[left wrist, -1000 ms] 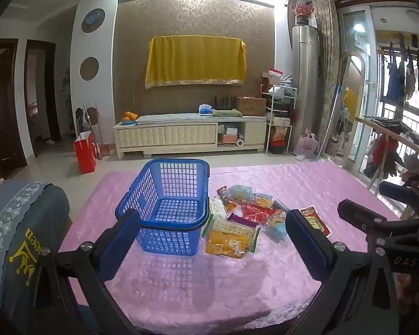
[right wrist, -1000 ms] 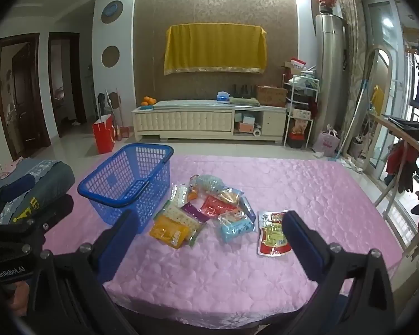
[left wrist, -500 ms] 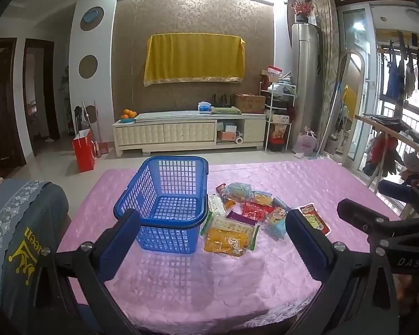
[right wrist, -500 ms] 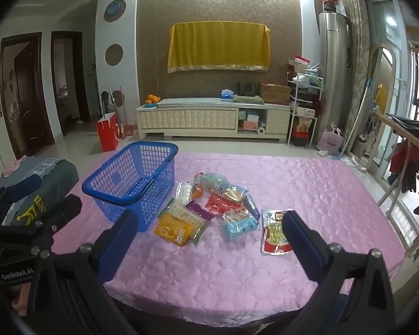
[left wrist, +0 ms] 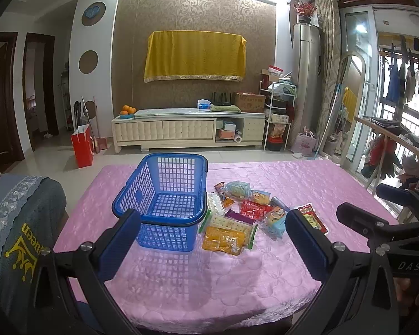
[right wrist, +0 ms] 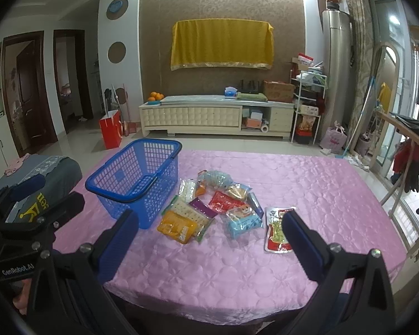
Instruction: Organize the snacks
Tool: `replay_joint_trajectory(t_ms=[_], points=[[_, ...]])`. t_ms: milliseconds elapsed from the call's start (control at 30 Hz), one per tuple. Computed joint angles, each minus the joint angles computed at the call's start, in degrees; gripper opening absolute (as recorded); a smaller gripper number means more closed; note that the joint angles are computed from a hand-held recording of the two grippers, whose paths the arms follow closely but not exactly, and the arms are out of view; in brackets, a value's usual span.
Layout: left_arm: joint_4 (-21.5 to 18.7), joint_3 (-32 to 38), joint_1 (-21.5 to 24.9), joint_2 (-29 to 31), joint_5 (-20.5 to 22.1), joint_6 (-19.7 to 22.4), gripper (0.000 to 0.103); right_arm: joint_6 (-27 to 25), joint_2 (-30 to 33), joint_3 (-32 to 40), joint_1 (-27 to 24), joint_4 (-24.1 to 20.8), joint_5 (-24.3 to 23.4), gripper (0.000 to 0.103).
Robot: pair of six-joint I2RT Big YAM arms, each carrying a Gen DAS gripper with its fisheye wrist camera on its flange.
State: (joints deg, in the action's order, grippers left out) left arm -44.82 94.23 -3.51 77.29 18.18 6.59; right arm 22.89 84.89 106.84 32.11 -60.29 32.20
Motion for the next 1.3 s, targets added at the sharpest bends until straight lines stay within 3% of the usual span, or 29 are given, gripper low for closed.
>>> replay_joint_trajectory(t_ms=[1300], points=[[-1.0, 0.1, 0.6, -0.2, 0.6, -0.9, 0.102, 0.4, 0.7, 1.1, 0.2, -0.9, -0.9, 0.103]])
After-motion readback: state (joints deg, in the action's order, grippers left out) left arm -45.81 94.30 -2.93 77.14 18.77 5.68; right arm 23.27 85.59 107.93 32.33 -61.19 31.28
